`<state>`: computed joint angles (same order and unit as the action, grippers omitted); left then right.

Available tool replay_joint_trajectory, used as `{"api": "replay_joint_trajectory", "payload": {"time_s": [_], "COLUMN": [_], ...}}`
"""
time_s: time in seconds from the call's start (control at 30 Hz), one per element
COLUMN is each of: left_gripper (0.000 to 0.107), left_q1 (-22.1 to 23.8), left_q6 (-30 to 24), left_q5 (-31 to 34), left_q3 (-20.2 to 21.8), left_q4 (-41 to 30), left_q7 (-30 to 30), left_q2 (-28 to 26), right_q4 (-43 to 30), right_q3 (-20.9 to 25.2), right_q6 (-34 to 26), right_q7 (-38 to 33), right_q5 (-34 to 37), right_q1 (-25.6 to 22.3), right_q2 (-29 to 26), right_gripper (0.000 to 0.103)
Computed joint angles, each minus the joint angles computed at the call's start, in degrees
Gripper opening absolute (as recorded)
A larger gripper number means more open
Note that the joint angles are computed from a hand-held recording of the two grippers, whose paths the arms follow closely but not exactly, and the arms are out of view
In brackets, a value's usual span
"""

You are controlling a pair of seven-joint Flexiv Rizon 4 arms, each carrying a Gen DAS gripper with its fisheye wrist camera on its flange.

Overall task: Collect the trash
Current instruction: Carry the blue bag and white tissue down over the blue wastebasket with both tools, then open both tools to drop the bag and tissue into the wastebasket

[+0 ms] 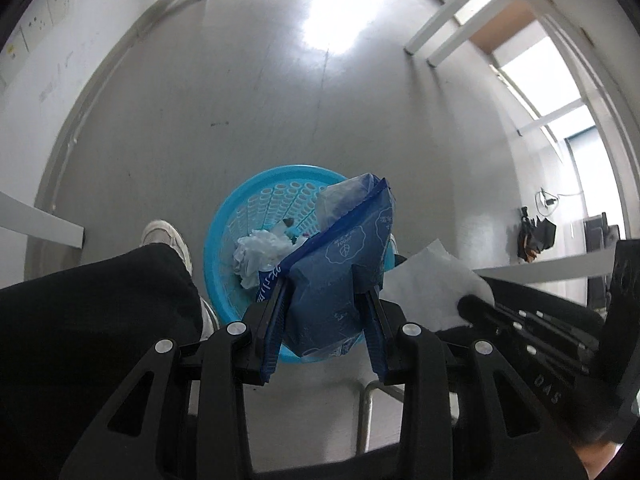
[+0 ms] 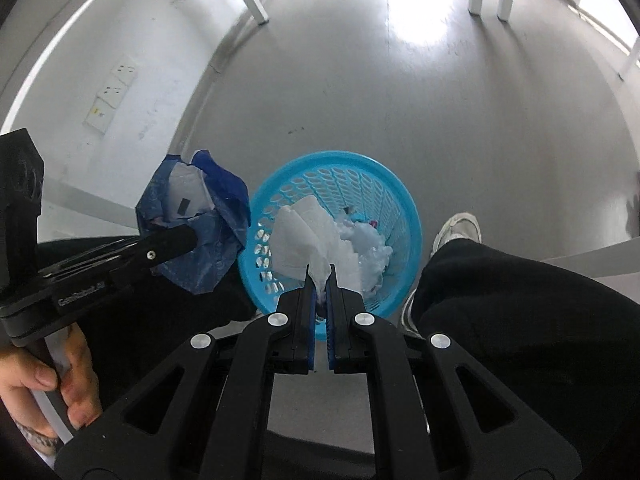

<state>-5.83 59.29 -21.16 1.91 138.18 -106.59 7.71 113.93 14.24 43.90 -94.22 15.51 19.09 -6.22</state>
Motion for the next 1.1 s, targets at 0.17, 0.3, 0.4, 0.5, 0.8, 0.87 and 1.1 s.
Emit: {"api": "replay_joint_trajectory", "payload": {"time_s": [0.17, 0.3, 0.4, 0.5, 0.8, 0.87, 1.1], "left_gripper": [0.035, 0.035, 0.036, 0.036, 0.036, 0.043, 0.062], "left_q1": [1.5, 1.7, 2.3, 2.9, 4.7, 4.7, 4.9], "left_q6": [-2.1, -1.1, -1.9, -3.9, -7.6, -6.8, -0.8], "left_q5": [-1.7, -9.4, -7.3, -4.6, -5.4, -6.3, -10.3], "left_q3": [0.0, -0.3, -0.4, -0.4, -1.0, -1.3, -1.2], "left_q4": [-2.1, -1.6, -3.0, -4.6, -7.7, -7.9, -4.7], "left_q7": [-0.1, 2.4, 0.9, -1.2, -2.0, -1.5, 0.3], "left_q2": [-5.9, -8.3, -10.3, -12.6, -17.5, -17.7, -15.6], "right_q4": [-2.9, -5.6, -7.4, -8.9, -10.6, -11.0, -10.5], "right_q3": [-0.8, -0.8, -0.7, -0.5, 0.1, 0.3, 0.4], "right_q6": [-0.7, -1.9, -3.0, -3.3, -4.4, -4.4, -3.0], "right_q7": [4.0, 6.5, 8.1, 9.4, 12.3, 12.3, 12.0], "right_q5": [-3.3, -4.5, -4.8, -4.8, -6.7, -6.1, -5.1], "right_q1": [0.6, 0.3, -0.3, -0.8, -1.6, -2.0, -3.0], "right_q2": [-6.0, -10.5, -13.3, -16.0, -19.5, -19.5, -18.8], "right_gripper": [0.003, 0.003, 0.003, 0.004, 0.006, 0.006, 0.033]}}
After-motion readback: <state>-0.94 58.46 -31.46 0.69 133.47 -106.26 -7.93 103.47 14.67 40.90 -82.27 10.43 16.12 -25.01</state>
